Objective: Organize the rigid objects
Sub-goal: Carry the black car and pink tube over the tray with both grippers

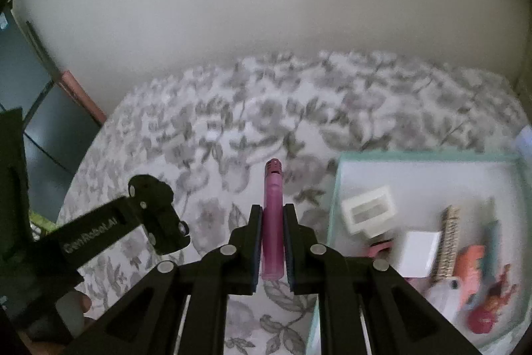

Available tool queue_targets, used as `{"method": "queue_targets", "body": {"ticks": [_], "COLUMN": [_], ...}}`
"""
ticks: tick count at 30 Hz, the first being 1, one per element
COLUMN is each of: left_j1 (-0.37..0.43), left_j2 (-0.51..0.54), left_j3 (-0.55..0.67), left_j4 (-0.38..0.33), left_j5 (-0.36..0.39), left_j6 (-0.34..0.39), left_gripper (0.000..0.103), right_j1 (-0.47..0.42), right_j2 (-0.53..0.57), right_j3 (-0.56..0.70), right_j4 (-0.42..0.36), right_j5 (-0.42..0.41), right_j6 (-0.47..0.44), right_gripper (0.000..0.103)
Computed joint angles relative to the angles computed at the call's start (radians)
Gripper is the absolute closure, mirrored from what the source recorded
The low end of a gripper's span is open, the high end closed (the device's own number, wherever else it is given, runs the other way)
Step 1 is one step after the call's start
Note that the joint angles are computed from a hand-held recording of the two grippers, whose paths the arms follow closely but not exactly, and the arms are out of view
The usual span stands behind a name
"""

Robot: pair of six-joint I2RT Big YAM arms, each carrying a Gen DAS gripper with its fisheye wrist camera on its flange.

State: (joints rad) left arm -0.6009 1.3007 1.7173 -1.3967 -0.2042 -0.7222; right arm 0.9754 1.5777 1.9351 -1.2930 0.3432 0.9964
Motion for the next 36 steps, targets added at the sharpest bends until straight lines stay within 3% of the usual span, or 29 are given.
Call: {"method": "queue_targets", "body": {"ticks": [7,14,18,24,28,36], "left_j1": [-0.072,-0.149,-0.194,-0.261,-0.287,-0.304], "left_j2": [0.017,0.051,0.079,0.136,0.169,0.179], "left_j3": [0.042,0.062,0.078,0.108,0.108,0.089], "left_j4": [0.0,-0.007,-0.022,-0.076,-0.106,-0.123], "left_j5": [-0.013,0.024,0.031,0.039,0.074,0.104], "left_j6": [0.028,0.05,0.067,0.104,0.125,0.126], "left_gripper": [0.075,0.075,0.075,0.075,0.075,0.075], "right_j1": [0.014,-0.006,-0.018,-0.013,-0.017,-0.021], "right_j2": [-0.055,-0.151,-0.232,-0.273,-0.281,-0.28], "right_j3": [0.015,-0.102,-0.205,-0.232,-0.263,-0.312], "right_j4": [-0.1,-0.195,-0.193,-0.305,-0.34,-0.321], "right_j5": [0.101,0.11,0.088,0.123,0.088,0.025], "right_j6": [0.042,0.17,0.252,0.325,0.339,0.325], "right_gripper": [0.09,0.09,0.09,0.09,0.09,0.09]}}
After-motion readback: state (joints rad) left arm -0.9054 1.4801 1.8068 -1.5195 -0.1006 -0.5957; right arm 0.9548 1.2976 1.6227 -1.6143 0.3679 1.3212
